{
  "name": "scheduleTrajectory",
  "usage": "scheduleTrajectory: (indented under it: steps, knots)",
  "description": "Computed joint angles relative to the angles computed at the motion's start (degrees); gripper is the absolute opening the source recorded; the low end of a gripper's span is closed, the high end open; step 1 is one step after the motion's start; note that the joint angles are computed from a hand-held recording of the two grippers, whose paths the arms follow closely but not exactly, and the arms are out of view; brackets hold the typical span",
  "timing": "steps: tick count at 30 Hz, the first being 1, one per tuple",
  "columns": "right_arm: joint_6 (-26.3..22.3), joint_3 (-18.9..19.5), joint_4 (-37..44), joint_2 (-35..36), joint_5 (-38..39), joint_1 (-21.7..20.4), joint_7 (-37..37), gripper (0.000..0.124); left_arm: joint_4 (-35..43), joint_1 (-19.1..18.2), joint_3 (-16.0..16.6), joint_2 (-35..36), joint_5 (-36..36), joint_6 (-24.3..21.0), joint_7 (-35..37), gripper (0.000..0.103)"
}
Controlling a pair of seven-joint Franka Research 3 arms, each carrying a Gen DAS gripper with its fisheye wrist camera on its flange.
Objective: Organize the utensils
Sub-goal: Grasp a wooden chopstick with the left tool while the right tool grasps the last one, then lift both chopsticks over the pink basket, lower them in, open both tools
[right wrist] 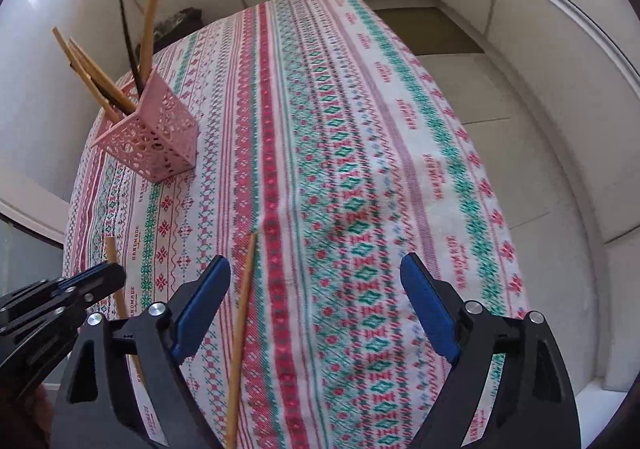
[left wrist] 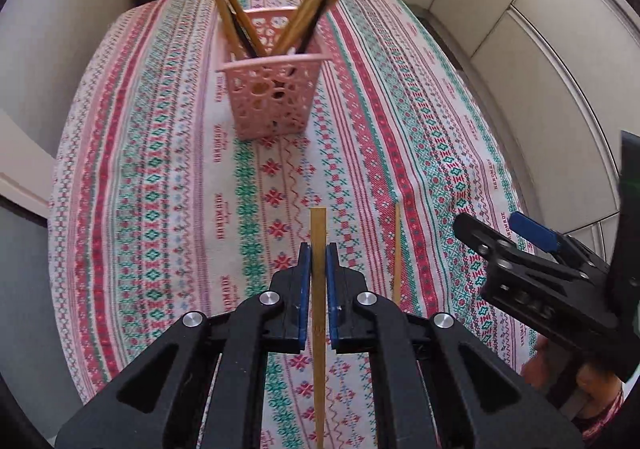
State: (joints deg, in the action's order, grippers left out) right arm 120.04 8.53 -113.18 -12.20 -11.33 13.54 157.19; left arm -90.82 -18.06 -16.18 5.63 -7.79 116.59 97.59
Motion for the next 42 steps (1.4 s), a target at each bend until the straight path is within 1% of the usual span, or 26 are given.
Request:
scheduleTrajectory:
  steps: [1, 2, 4, 6, 7, 8, 9, 10, 11, 12, 13, 15, 16, 19, 21, 23, 26, 28, 30, 31, 33, 35, 39, 40, 41, 42]
  knots:
    - [-0.58, -0.06, 1.99, 2.26, 0.54, 0.31, -0.83, 0.078, 1.29, -0.08, 0.35, 0.56, -0.33, 1.07, -0.34, 0.007]
    - [-1.17, -0.26, 3.66, 4.21, 1.48, 0.66, -1.29, 0.078, 3.19, 0.38, 0.36, 1.21, 0.69, -1.05, -0.61, 0.007]
    - [-1.08, -0.69, 5.87, 7.33, 3.71, 1.26, -2.48, 0.078, 3.16, 1.39, 0.91, 0.6, 0.1, -1.46, 0.28, 0.007]
    - [-1.42, -0.68, 7.81, 10.31, 7.05, 1.37, -4.44, 0.078, 5.23, 2.39, 1.4, 1.14, -0.59, -2.82, 1.09, 0.007]
    - [-1.62, -2.04, 8.56, 11.75, 8.07, 3.09, -4.54, 0.078, 7.1, 2.6, 1.45, 1.76, -0.6, -3.88, 1.0, 0.007]
    - [-3.23, -1.83, 10.15, 12.38, 5.07, 3.75, -3.67, 0.061, 7.6, 2.98, 1.58, 1.81, -0.77, -4.03, 1.28, 0.007]
    - [-6.98, -1.53, 12.74, 13.82, 2.04, 4.63, -2.79, 0.054, 7.58, 3.32, 1.68, 1.52, -1.0, -3.88, 1.51, 0.007]
    - [-7.94, -1.76, 13.36, 13.98, 0.94, 5.37, -2.29, 0.039, 7.63, 3.68, 1.79, 1.28, -1.42, -3.75, 1.81, 0.007]
    - [-6.82, -2.09, 12.53, 13.27, 1.22, 5.7, -2.24, 0.018, 7.33, 4.17, 1.97, 0.77, -2.14, -3.68, 2.4, 0.007]
    - [-4.51, -2.52, 10.6, 11.78, 3.19, 5.64, -2.95, 0.009, 6.73, 4.52, 2.09, 0.07, -2.8, -3.42, 2.75, 0.007]
    - [-1.4, -2.95, 8.03, 9.97, 5.87, 5.38, -3.31, 0.007, 6.57, 4.76, 2.2, -0.25, -3.25, -3.24, 2.97, 0.007]
    - [4.0, -3.16, 2.94, 5.99, 9.57, 4.78, -2.3, 0.006, 5.99, 5.15, 2.32, -1.09, -4.87, -2.61, 3.42, 0.007]
    - [4.98, -2.47, 1.54, 4.13, 7.71, 4.44, -0.37, 0.005, 5.69, 5.35, 2.38, -1.46, -6.09, -2.04, 3.89, 0.007]
    - [9.12, 0.98, -1.13, -1.81, -2.13, 2.83, 5.07, 0.005, 4.12, 5.52, 2.53, -3.65, -8.97, 0.04, 5.69, 0.007]
    - [8.72, 4.57, -0.38, -5.17, -11.54, 1.09, 7.57, 0.005, 3.11, 5.39, 2.71, -5.19, -10.94, 1.38, 6.68, 0.007]
    - [7.19, 7.35, 0.95, -7.43, -18.09, -0.2, 8.26, 0.006, 2.26, 5.04, 2.89, -6.33, -12.26, 2.7, 7.5, 0.007]
    - [6.77, 8.35, 0.6, -10.5, -19.49, -0.69, 7.69, 0.006, 2.15, 4.32, 2.94, -6.75, -11.83, 2.87, 7.91, 0.007]
    - [5.86, 9.67, 0.53, -11.25, -20.77, -1.53, 7.43, 0.006, 3.89, 3.91, 2.76, -4.79, -8.87, 0.37, 6.03, 0.008]
    - [6.09, 10.69, 0.2, -11.43, -21.64, -1.9, 7.34, 0.006, 7.88, 3.22, 2.31, 0.09, -3.05, -4.87, 1.81, 0.025]
    - [6.66, 10.23, -0.08, -11.7, -20.93, -1.64, 6.5, 0.006, 9.44, 2.89, 2.28, 2.36, -0.44, -6.89, -0.96, 0.034]
    - [7.73, 10.45, -1.66, -12.87, -20.78, -1.88, 7.11, 0.006, 13.61, 1.89, 2.26, 7.75, 4.71, -10.99, -5.65, 0.034]
    - [9.53, 10.45, -3.5, -13.83, -20.56, -2.42, 7.55, 0.006, 17.95, 1.32, 2.2, 12.38, 6.64, -14.18, -8.9, 0.034]
    - [13.28, 10.22, -6.77, -15.35, -19.78, -3.57, 7.21, 0.006, 25.68, -0.43, 2.29, 19.1, 10.4, -17.47, -13.02, 0.037]
    - [14.33, 10.16, -7.7, -15.67, -19.55, -3.93, 7.15, 0.006, 27.78, -1.0, 2.39, 20.8, 11.41, -19.21, -13.47, 0.037]
    - [14.86, 10.08, -8.1, -15.98, -19.11, -4.18, 6.69, 0.006, 27.87, -1.37, 2.45, 21.27, 12.32, -19.28, -13.42, 0.038]
    - [15.43, 10.1, -8.6, -16.31, -18.74, -4.46, 6.37, 0.006, 25.96, -1.5, 2.29, 20.38, 13.26, -17.06, -12.28, 0.032]
